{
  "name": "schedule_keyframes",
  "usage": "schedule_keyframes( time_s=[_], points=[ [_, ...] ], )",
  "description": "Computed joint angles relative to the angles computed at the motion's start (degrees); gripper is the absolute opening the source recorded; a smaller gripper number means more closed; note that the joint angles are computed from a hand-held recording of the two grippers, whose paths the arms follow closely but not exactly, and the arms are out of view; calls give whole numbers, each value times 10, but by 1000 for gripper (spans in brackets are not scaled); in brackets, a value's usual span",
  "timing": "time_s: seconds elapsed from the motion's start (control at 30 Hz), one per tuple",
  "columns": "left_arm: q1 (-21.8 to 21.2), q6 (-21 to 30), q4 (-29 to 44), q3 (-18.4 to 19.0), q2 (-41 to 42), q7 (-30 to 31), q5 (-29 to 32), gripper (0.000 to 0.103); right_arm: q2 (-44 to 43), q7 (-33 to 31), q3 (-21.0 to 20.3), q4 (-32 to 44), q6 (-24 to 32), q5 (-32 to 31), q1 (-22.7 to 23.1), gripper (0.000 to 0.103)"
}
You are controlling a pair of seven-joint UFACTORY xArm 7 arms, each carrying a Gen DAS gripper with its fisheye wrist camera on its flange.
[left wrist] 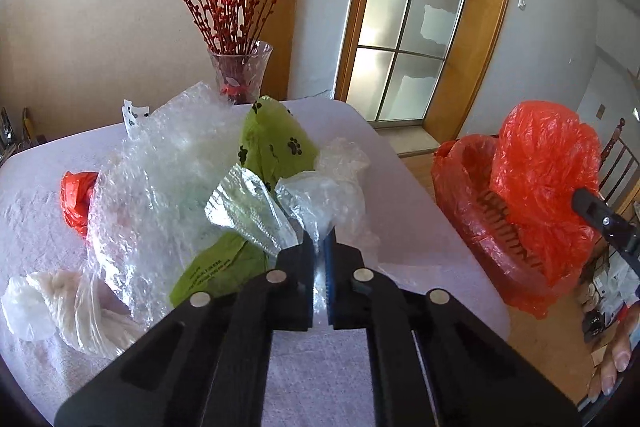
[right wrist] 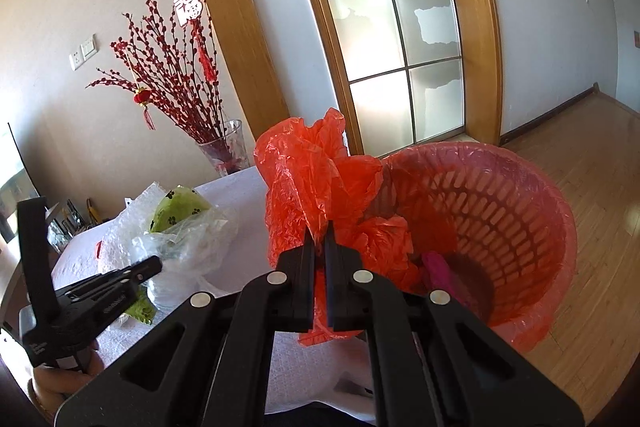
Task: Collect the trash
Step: 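Drop the orange-red bag and clear bag into the basket with both tools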
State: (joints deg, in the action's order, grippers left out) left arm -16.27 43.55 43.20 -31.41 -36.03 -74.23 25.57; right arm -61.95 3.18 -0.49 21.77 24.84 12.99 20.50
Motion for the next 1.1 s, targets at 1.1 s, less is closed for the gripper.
schedule_keyframes(
  time_s=[1.1],
  points=[
    [52,-127,136,-77,131,-38,107,6,-43,-1,-28,-6,5,-31,-97,4]
  ],
)
